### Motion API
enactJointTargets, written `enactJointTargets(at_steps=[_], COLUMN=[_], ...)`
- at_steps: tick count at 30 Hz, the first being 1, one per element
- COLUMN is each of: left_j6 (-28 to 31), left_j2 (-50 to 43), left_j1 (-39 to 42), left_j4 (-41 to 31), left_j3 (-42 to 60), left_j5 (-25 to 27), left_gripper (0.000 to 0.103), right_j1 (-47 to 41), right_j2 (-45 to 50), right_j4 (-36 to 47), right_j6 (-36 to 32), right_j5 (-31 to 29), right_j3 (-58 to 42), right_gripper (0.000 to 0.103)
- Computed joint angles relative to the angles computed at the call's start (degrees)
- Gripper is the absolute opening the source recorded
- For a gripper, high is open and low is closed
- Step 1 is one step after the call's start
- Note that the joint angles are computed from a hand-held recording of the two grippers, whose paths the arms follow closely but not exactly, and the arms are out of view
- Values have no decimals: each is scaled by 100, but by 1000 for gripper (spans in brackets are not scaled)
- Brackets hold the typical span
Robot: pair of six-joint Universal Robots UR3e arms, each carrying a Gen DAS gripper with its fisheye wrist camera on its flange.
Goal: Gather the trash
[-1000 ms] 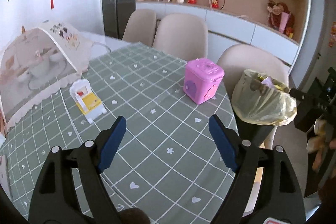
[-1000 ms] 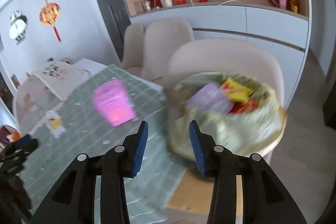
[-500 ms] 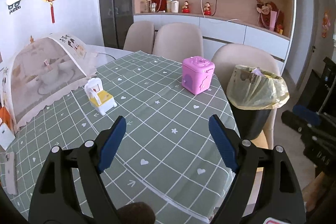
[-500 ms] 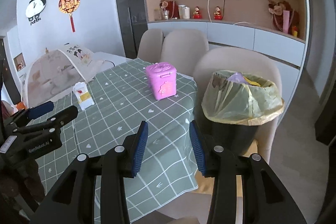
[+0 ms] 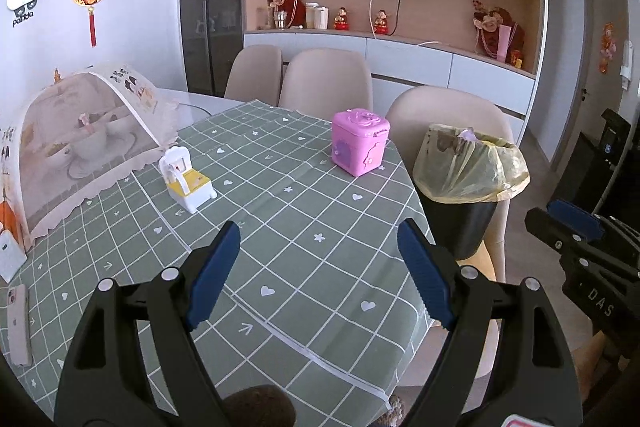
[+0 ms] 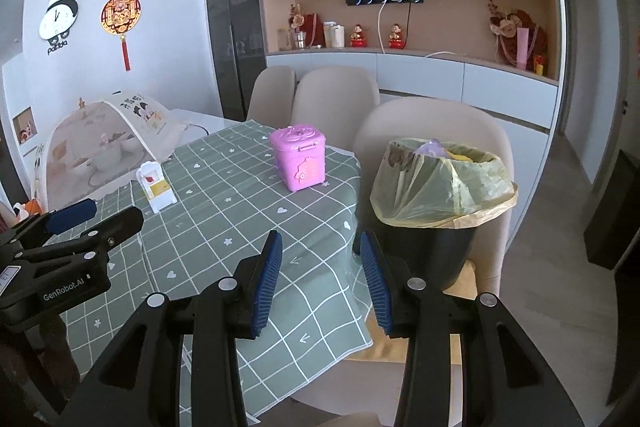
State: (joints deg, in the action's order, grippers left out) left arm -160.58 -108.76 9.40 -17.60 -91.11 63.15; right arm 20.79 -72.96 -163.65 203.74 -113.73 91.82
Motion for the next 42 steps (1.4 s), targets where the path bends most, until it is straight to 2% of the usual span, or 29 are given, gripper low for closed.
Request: enactJointTargets(at_steps=[42], left_j6=[51], left_j2=[184], left_j1=[-51], left_j4=[-3], left_j3=[-187], left_j5=[-85], left_gripper=[77], right_j1=[-21], right_j2=[-246], right_j4=[-154], right_j6=[174], right_j5=[-139], right_j3=[373], right_gripper=[39])
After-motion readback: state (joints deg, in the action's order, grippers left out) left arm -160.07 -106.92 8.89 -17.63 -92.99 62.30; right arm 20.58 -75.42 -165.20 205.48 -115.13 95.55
